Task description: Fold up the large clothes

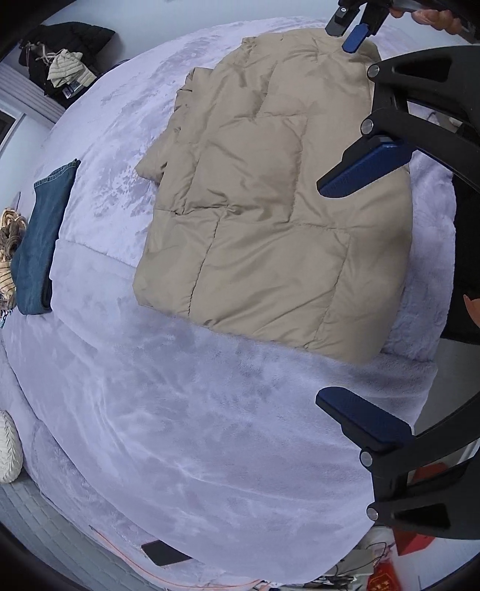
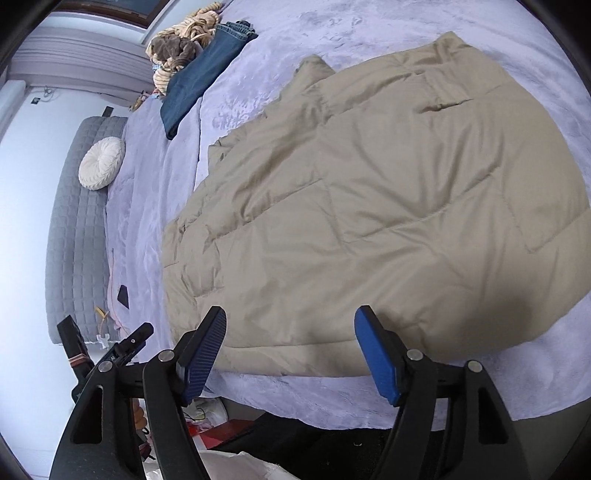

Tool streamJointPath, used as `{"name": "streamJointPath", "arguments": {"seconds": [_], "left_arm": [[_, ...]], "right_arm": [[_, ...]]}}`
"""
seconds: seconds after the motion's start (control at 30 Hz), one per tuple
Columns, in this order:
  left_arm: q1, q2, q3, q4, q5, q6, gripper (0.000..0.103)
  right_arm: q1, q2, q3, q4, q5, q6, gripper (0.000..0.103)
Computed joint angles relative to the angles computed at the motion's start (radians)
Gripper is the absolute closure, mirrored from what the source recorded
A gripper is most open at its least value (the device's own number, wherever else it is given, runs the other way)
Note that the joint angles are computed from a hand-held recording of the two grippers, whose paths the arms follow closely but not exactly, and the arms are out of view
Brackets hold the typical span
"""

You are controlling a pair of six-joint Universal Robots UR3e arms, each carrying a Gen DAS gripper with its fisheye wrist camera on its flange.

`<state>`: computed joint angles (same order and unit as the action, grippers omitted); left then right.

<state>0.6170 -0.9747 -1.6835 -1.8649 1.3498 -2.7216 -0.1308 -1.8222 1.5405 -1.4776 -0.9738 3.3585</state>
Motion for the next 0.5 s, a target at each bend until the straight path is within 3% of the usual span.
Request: {"name": "streamJointPath", "arguments": {"seconds": [0.23, 0.3, 0.5], "left_arm": [[0.024, -0.092, -0.015, 0.05, -0.007, 0.071, 0.0], [0.019, -0.116, -0.027, 0.068, -0.007, 0.076, 0.0], [-0.001, -0.159, -0.061, 0.108, -0.008, 0.081, 0.0]], "right_arm": [[0.178, 0.149, -0.077, -0.142, -0.065, 0.196, 0.021], [0.213, 0.182, -0.096, -0.159, -0.085, 0.234, 0.014], [0.285, 0.25, -0.145, -0.204, -0.138, 0.311, 0.014]]}}
